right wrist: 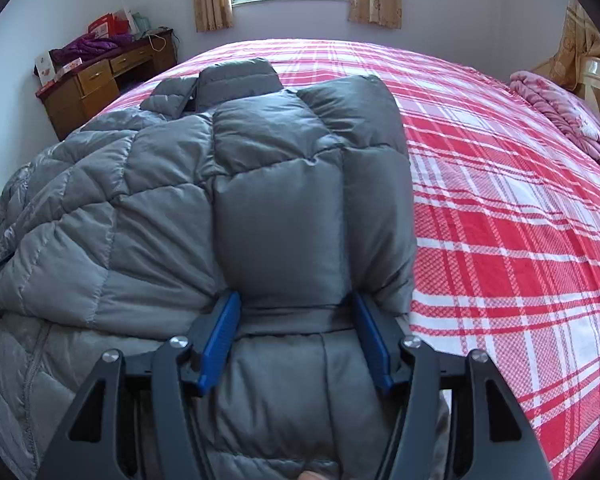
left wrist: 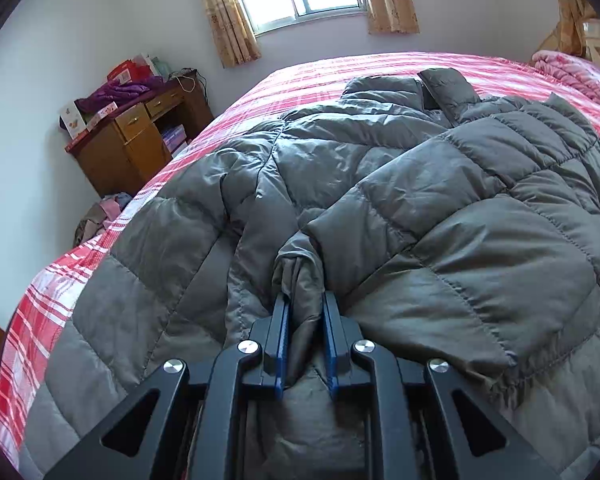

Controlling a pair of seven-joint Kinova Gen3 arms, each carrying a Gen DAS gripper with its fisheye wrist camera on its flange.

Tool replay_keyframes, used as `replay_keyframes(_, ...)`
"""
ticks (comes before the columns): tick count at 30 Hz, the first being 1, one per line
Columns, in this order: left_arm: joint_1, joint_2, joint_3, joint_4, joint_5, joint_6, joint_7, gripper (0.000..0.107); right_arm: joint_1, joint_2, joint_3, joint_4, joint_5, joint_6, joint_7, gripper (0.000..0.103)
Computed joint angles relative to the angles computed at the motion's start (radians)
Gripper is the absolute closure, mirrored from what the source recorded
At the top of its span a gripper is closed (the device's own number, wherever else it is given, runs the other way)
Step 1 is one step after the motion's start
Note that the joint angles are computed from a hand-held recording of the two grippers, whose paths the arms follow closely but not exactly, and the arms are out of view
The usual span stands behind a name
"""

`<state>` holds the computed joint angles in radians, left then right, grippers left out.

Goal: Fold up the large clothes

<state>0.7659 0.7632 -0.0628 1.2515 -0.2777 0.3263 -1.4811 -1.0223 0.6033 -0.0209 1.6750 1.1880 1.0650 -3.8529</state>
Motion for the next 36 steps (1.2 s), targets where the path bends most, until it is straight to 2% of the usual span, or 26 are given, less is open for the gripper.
replay_keyframes(6,-0.053,0.003,0.064,-0.013,0.037,0.016,-0.04,0.09,0.0,0.003,0.0,-0.007,-0.011,0.009,0.017,0.042)
replay_keyframes(15,-0.079,0.0,0.09,-0.006,0.078,0.01,-0.08,0.087,-0.002,0.007,0.002,-0.017,-0.019,0.018,0.032,0.042)
replay_keyframes(20,-0.15,-0.037,0.167,-0.055,0.119,0.127,-0.16,0.078,0.02,-0.057,-0.025,0.03,-0.04,-0.04,0.063,0.04)
replay_keyframes(21,-0.181,-0.065,0.197,-0.042,0.136,0.12,-0.193,0.067,0.033,-0.08,-0.049,0.041,-0.05,-0.04,0.078,0.04)
replay_keyframes(22,-0.2,-0.083,0.216,-0.026,0.152,0.097,-0.216,0.042,0.028,-0.104,-0.063,0.056,-0.052,-0.025,0.084,0.04)
replay_keyframes(23,-0.213,-0.106,0.225,-0.002,0.165,0.057,-0.228,0.028,0.01,-0.122,-0.064,0.067,-0.048,0.007,0.082,0.039)
replay_keyframes(24,-0.214,-0.13,0.216,0.016,0.179,0.017,-0.224,0.012,-0.025,-0.141,-0.047,0.079,-0.046,0.048,0.075,0.038)
replay_keyframes(25,-0.213,-0.143,0.212,0.026,0.188,-0.009,-0.216,0.011,-0.042,-0.154,-0.038,0.086,-0.044,0.072,0.066,0.037)
replay_keyframes(27,-0.214,-0.133,0.226,-0.002,0.209,-0.013,-0.224,0.011,-0.02,-0.184,-0.059,0.098,-0.035,0.096,0.041,0.037)
replay_keyframes(31,-0.111,-0.032,0.132,-0.172,0.2,0.128,-0.121,0.011,0.035,-0.153,-0.067,0.027,-0.023,0.144,0.092,0.037)
replay_keyframes(33,-0.052,0.042,0.062,-0.265,0.177,0.192,-0.05,0.011,0.058,-0.133,-0.059,0.004,-0.005,0.117,0.1,0.037)
replay_keyframes(36,-0.018,0.152,0.024,-0.404,0.118,0.274,0.044,0.011,0.092,-0.097,-0.043,-0.02,0.027,0.051,0.117,0.037)
